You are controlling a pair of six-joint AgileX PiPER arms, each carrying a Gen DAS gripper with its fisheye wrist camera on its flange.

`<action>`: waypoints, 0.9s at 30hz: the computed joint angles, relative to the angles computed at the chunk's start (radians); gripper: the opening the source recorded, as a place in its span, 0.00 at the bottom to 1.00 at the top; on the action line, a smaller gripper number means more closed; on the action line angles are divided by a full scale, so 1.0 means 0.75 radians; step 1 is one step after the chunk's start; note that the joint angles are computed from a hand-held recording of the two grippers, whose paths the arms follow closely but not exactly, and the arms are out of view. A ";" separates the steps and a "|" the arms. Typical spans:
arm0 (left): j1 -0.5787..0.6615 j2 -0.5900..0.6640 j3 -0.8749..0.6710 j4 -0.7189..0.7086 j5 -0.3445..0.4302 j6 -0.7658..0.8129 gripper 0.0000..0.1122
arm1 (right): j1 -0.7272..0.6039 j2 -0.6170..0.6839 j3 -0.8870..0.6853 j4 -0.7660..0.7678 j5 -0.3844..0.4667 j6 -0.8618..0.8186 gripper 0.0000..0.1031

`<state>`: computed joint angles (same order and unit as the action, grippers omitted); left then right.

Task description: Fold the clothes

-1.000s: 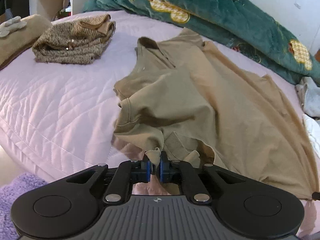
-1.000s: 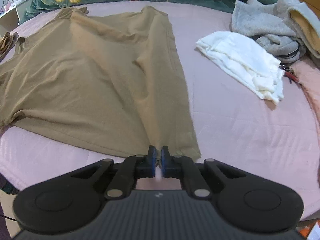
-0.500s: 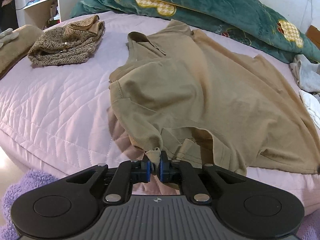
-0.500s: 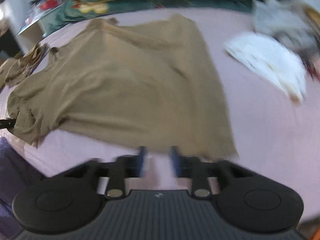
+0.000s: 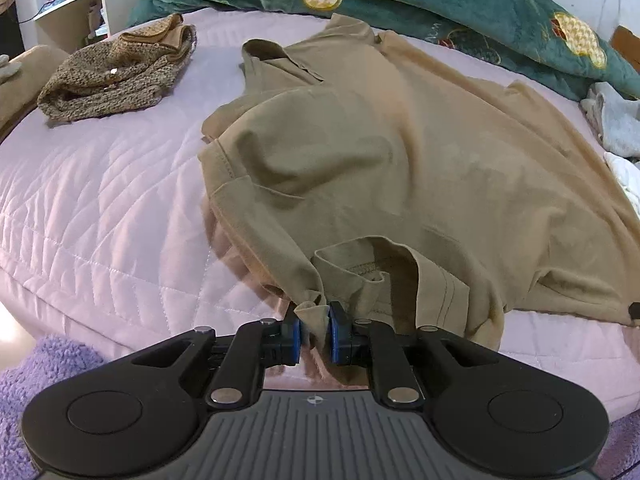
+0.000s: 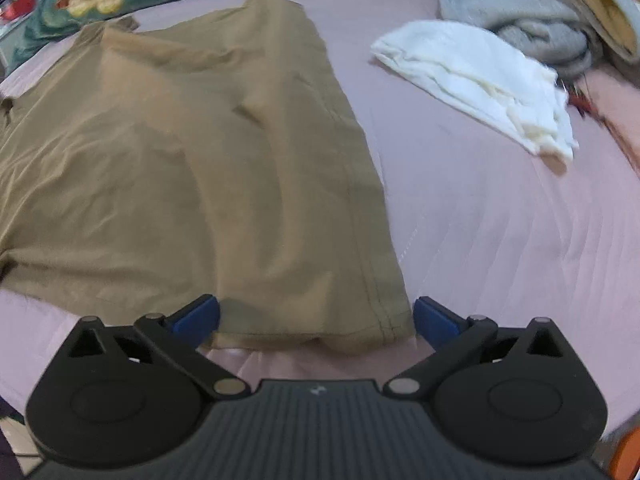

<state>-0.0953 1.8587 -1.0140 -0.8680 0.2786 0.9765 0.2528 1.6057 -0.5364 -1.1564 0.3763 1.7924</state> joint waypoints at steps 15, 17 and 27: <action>0.156 -0.118 0.070 -0.352 0.173 0.288 0.08 | 0.135 -0.140 0.007 0.215 0.038 -0.287 0.09; 0.184 -0.140 0.067 -0.344 0.204 0.287 0.08 | 0.131 -0.180 0.006 0.386 0.051 -0.475 0.09; 0.266 -0.178 0.113 -0.174 0.338 0.233 0.08 | 0.194 -0.149 -0.101 0.823 0.264 -1.016 0.09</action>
